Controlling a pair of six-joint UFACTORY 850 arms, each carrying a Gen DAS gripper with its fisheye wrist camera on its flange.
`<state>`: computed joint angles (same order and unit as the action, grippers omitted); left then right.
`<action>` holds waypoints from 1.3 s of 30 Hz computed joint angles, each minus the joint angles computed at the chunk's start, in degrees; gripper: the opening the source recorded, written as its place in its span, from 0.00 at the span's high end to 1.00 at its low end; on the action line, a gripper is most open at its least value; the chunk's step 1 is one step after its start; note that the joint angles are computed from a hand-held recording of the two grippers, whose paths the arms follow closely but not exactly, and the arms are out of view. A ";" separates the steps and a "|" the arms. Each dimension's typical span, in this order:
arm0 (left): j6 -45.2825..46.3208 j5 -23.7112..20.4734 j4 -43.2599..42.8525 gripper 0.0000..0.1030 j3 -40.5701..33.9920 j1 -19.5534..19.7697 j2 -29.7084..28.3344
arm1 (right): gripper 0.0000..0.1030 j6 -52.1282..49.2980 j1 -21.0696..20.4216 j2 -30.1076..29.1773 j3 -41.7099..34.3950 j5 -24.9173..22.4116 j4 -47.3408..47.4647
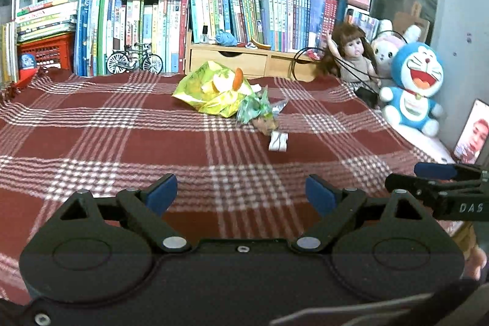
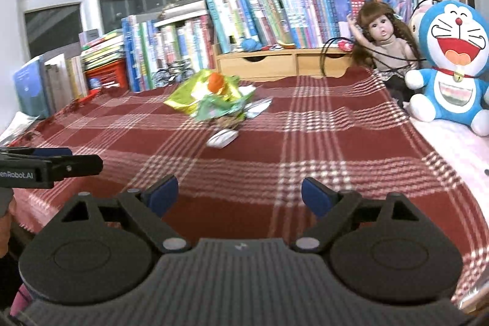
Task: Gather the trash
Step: 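Grasp the small white paper scrap with the left gripper while the right gripper grasps the crumpled brown paper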
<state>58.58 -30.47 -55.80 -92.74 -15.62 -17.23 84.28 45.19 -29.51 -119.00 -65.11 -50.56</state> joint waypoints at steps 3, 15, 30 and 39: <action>-1.47 0.00 0.34 0.12 -3.95 -1.58 -3.54 | 0.10 -0.58 -1.44 -0.74 -0.86 -0.67 -0.17; -18.22 1.39 17.03 0.34 -25.40 -10.06 -21.59 | 0.10 -1.65 -6.50 -0.07 -0.95 0.62 1.19; -11.51 0.55 10.87 0.91 -25.30 -6.03 -21.31 | 0.13 -13.54 -11.75 -9.52 -12.37 5.79 10.43; -14.78 -5.76 12.89 0.51 -35.13 -8.23 -28.31 | 0.13 -10.00 -13.28 -9.97 -13.41 5.69 9.55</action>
<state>43.80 -36.22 -42.91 -127.87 -23.85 -45.54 74.28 31.90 -39.48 -132.42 -59.42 -41.01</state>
